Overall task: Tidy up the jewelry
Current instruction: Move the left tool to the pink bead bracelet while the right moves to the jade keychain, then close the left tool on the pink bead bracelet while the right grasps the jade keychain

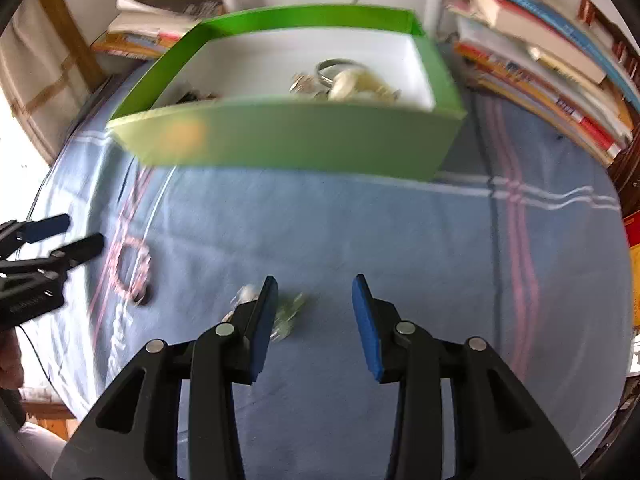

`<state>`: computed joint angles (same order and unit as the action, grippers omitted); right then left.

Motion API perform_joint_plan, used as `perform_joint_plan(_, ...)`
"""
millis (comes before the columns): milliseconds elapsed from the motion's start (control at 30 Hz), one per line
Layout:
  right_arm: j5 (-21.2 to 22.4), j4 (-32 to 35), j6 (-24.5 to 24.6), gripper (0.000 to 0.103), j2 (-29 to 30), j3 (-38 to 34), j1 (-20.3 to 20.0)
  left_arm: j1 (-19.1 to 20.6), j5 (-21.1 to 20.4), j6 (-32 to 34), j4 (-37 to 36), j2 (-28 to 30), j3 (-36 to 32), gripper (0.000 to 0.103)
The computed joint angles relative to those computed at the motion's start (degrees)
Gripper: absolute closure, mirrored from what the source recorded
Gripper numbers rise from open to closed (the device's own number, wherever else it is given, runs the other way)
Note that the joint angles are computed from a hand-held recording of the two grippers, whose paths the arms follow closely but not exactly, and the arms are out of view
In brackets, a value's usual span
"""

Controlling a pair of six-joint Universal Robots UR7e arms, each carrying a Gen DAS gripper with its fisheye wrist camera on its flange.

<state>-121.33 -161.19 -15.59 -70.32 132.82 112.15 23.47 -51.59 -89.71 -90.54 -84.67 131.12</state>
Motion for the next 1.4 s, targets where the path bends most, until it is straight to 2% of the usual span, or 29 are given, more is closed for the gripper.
perform_joint_plan(100, -0.8, -0.1, 0.6, 0.065, 1.1, 0.7, 0.1, 0.5, -1.1, 1.1, -1.5, 1.4, 0.8, 0.033)
perform_joint_plan(200, -2.1, 0.3, 2.7, 0.065, 0.1, 1.6, -0.2, 1.0, -2.3, 1.9, -0.1, 3.5, 0.3, 0.033)
perform_joint_plan(500, -7.9, 0.1, 5.1, 0.065, -4.2, 4.7, -1.1, -0.8, -3.9, 0.5, -0.1, 1.0, 2.4, 0.032)
perform_joint_plan(633, -5.1, 0.4, 4.7, 0.065, -6.0, 5.2, -1.2, -1.2, -4.3, 0.0, 0.7, 0.4, 2.7, 0.032)
perform_joint_plan(800, -5.0, 1.6, 4.6, 0.064, -4.6, 5.2, -0.4, -1.3, -4.3, -0.5, 1.1, 0.2, 2.9, 0.031)
perform_joint_plan(833, -4.8, 2.4, 4.9, 0.066, -4.9, 5.3, -0.5, -1.2, -4.3, -0.4, 1.0, 0.0, 3.0, 0.031)
perform_joint_plan(933, -3.8, 3.7, 4.4, 0.085, -6.2, 5.8, -0.9, -1.3, -4.5, -0.5, 1.0, -0.8, 3.4, 0.032)
perform_joint_plan(1000, -3.1, 4.1, 3.7, 0.102, -7.5, 6.3, -1.1, -1.5, -4.6, -0.9, 1.0, -1.6, 3.8, 0.036)
perform_joint_plan(1067, -3.0, 4.5, 3.8, 0.103, -8.6, 6.3, -1.4, -1.8, -4.8, -1.5, 0.7, -2.5, 4.3, 0.045)
perform_joint_plan(1233, -2.7, 5.3, 4.9, 0.103, -13.2, 6.5, -2.4, -2.7, -6.0, -3.6, 1.6, -4.2, 4.9, 0.061)
perform_joint_plan(1400, -4.5, 6.1, 4.1, 0.103, -16.2, 6.6, -4.2, -4.3, -7.1, -6.2, 4.3, -6.1, 5.4, 0.062)
